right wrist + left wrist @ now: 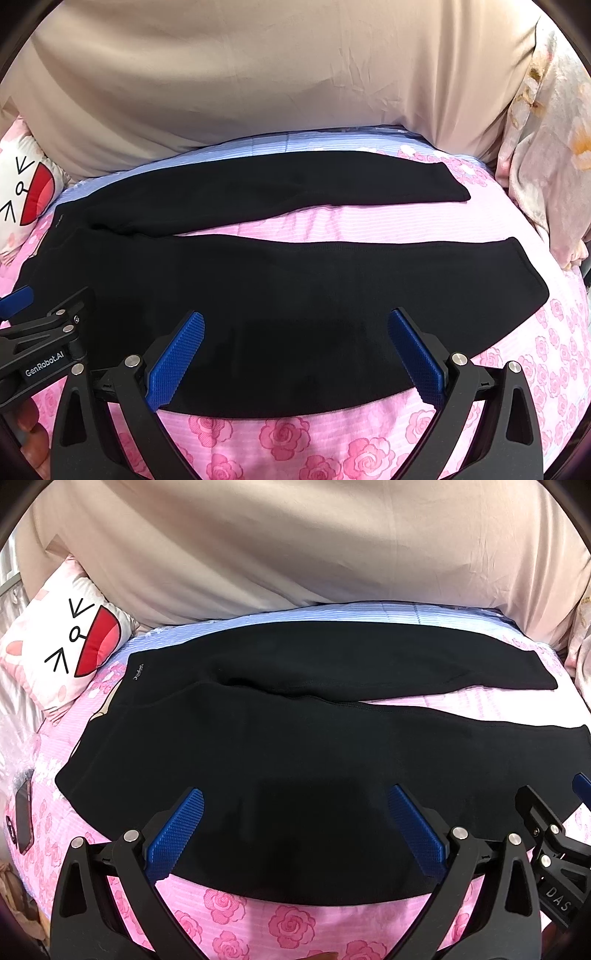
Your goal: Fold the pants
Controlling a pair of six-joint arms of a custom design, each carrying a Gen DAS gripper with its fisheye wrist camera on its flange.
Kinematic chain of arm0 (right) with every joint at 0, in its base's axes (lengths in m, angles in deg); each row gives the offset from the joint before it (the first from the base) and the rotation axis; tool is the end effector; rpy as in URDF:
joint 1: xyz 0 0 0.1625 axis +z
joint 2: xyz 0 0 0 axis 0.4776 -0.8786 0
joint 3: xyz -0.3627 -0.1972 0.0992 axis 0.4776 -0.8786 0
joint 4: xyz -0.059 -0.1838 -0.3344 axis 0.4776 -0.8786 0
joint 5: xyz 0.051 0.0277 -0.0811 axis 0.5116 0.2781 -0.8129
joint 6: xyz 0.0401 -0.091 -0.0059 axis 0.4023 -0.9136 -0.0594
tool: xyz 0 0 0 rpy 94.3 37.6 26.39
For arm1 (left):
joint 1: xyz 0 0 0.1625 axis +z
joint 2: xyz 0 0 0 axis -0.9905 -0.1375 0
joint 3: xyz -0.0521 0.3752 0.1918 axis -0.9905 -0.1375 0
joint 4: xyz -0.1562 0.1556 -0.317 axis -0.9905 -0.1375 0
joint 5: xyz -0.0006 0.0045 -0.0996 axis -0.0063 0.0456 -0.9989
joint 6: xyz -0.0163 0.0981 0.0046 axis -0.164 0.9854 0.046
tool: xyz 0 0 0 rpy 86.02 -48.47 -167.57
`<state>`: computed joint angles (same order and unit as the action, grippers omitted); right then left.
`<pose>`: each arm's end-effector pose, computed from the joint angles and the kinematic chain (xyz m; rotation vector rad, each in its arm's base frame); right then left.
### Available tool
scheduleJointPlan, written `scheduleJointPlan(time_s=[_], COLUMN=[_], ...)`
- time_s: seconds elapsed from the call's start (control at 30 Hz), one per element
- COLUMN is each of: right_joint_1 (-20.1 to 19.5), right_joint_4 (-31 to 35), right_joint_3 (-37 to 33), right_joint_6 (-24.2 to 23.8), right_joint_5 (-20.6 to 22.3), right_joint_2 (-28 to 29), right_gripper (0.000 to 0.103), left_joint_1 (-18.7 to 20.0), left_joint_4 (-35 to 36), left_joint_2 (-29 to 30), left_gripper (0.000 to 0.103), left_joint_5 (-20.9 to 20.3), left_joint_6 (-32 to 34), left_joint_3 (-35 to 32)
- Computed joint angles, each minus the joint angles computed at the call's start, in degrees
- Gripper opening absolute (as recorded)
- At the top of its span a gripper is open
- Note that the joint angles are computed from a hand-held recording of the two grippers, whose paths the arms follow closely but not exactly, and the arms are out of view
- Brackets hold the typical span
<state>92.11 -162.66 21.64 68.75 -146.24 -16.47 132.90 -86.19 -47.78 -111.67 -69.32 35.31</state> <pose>0.3519 -0.4830 0.0278 0.3912 -2.2488 0.8708 -0.1151 -0.4969 0.2813 0.1993 2.0645 -0.8586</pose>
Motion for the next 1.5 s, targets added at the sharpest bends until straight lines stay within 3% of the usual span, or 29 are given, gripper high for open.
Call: scheduleJointPlan(time_s=[0.27,0.47,0.57,0.67,0.77,0.9,1.07,1.27,1.3,1.43,1.5], right_joint_1=[-1.71,-10.31,-15.43,-19.02,-21.74,-24.06,-25.53,-25.85,-25.91,-26.19,-26.33], right_joint_4=[-0.02,-4.02,0.73,6.25,12.40,21.19,31.45,31.93,31.49,30.69,29.87], right_joint_3=[0.03,-0.52,-6.66,-16.03,-24.94,-36.46,-45.38,-47.67,-47.52,-48.40,-47.42], right_joint_6=[-1.24,-7.76,-8.85,-11.30,-14.10,-14.75,-12.34,-13.72,-14.17,-15.75,-15.62], right_joint_5=[1.64,9.24,9.74,8.39,9.65,9.70,9.94,11.64,12.02,13.92,14.54], right_joint_2=[-0.51,-6.55,-8.49,-6.94,-4.31,0.45,4.35,5.50,5.49,5.82,5.20], right_gripper=[0.098,0.098,0.098,0.098,0.097,0.096,0.098,0.098,0.097,0.074,0.052], left_joint_1=[0.99,4.05,6.83,9.52,11.38,13.42,15.55,18.35,19.05,22.02,23.78], left_joint_4=[0.75,-5.39,-7.17,-10.05,-16.56,-21.79,-18.86,-20.57,-21.81,-20.04,-17.04], left_joint_2=[1.10,1.13,0.86,2.39,4.89,7.96,9.78,12.05,12.51,14.06,14.43], left_gripper=[0.098,0.098,0.098,0.098,0.098,0.098,0.098,0.098,0.098,0.098,0.098], left_joint_5=[-0.10,-1.39,-3.72,-0.45,3.48,4.39,2.96,1.15,0.91,1.45,0.52], left_joint_6=[0.90,7.51,10.62,14.17,20.27,27.00,25.52,27.93,28.92,29.16,28.22], left_joint_3=[-1.35,-3.72,-6.97,-11.60,-15.83,-20.39,-23.47,-26.90,-28.17,-35.23,-39.24])
